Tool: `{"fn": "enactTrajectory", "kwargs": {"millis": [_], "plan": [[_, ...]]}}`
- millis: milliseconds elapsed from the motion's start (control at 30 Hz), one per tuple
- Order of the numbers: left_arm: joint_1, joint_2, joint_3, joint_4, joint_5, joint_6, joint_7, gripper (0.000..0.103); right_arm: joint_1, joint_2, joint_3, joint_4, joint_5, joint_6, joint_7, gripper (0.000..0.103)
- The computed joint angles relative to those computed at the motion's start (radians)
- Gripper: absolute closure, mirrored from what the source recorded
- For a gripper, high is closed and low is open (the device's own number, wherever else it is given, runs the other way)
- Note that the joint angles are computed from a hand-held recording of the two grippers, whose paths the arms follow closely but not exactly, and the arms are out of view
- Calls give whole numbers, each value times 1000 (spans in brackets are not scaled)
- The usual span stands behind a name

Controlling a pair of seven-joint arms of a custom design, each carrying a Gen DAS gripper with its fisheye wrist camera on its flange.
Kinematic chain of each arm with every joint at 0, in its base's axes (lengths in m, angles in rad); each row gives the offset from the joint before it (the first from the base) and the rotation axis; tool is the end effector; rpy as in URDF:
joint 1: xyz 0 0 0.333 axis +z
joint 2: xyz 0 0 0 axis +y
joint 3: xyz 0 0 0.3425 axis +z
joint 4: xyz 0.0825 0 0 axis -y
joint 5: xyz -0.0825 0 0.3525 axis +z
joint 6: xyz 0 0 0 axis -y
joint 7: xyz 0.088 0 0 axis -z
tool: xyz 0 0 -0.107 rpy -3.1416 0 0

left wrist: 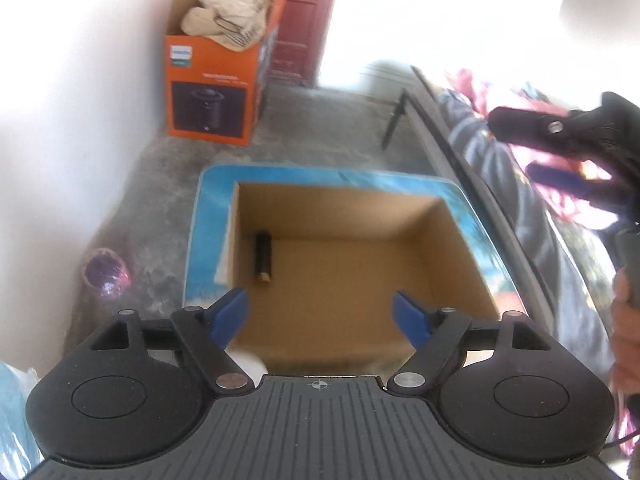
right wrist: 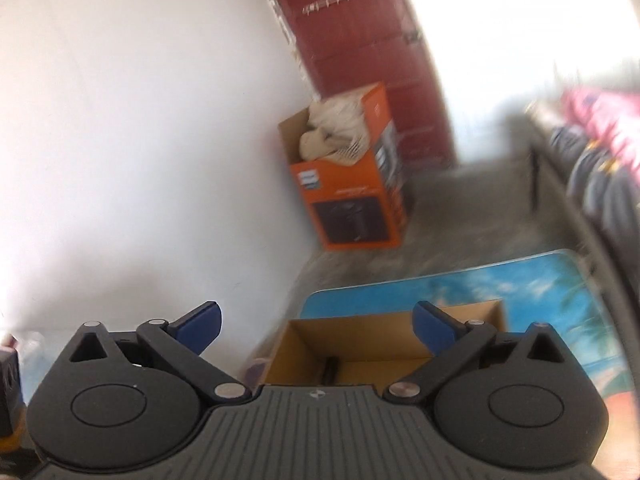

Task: Organize rigid objects
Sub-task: 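Move the right gripper back to the pink cup, then grasp the green tube in the pink cup with the right gripper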

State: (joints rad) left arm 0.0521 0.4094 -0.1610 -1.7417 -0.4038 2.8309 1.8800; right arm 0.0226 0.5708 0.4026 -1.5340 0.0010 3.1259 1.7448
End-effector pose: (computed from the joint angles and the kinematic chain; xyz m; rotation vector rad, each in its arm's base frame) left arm 0.6845 -0.0374 0.4605 -1.8524 1.9273 -0.9182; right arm 0.6961 0.2261 0.5105 -1.5308 1.4320 -0.4071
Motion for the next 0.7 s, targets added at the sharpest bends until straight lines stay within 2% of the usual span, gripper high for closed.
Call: {"fn": "enactTrajectory", "kwargs": {"millis": [100, 133, 167, 200, 233, 267, 300, 367, 433, 500, 567, 633, 700], "plan": [[37, -17, -37, -47, -48, -28, 68, 22, 153, -115, -214, -144, -35, 14, 125, 0], [44, -25, -47, -69, -67, -34, 89, 22, 224, -141, -302, -185, -42, 4, 170, 0], [46, -32, -51, -89, -80, -39, 107, 22, 268, -148, -359, -205, -88, -18, 246, 0], [41, -45, -49, -114, -83, -45, 117, 22, 285, -162, -381, -227, -92, -43, 275, 0], [39, -52, -49, -133, -89, -50, 133, 22, 275, -172, -368, -263, -92, -53, 301, 0], [33, -58, -50, -154, -95, -46, 149, 22, 238, -181, -320, -287, -40, -69, 274, 0], [20, -60, -40, -170, -85, -43, 148, 22, 174, -196, -248, -325, -23, -74, 269, 0], [-8, -63, -18, -198, -49, -57, 137, 22, 124, -210, -186, -372, 18, -86, 255, 0], [-47, -53, 16, -215, 12, -52, 96, 22, 66, -221, -108, -426, 78, -75, 205, 0], [-94, -40, 60, -225, 94, -44, 27, 23, -15, -196, 0, -442, 155, -74, 126, 0], [-133, -21, 100, -225, 179, -29, -42, 27, -64, -156, 76, -430, 218, -91, 62, 5], [-152, -5, 121, -237, 233, 4, -88, 35, -90, -105, 124, -397, 262, -112, 12, 10], [-165, 14, 137, -225, 276, 11, -128, 40, -86, -53, 136, -357, 288, -139, -19, 21]]}}
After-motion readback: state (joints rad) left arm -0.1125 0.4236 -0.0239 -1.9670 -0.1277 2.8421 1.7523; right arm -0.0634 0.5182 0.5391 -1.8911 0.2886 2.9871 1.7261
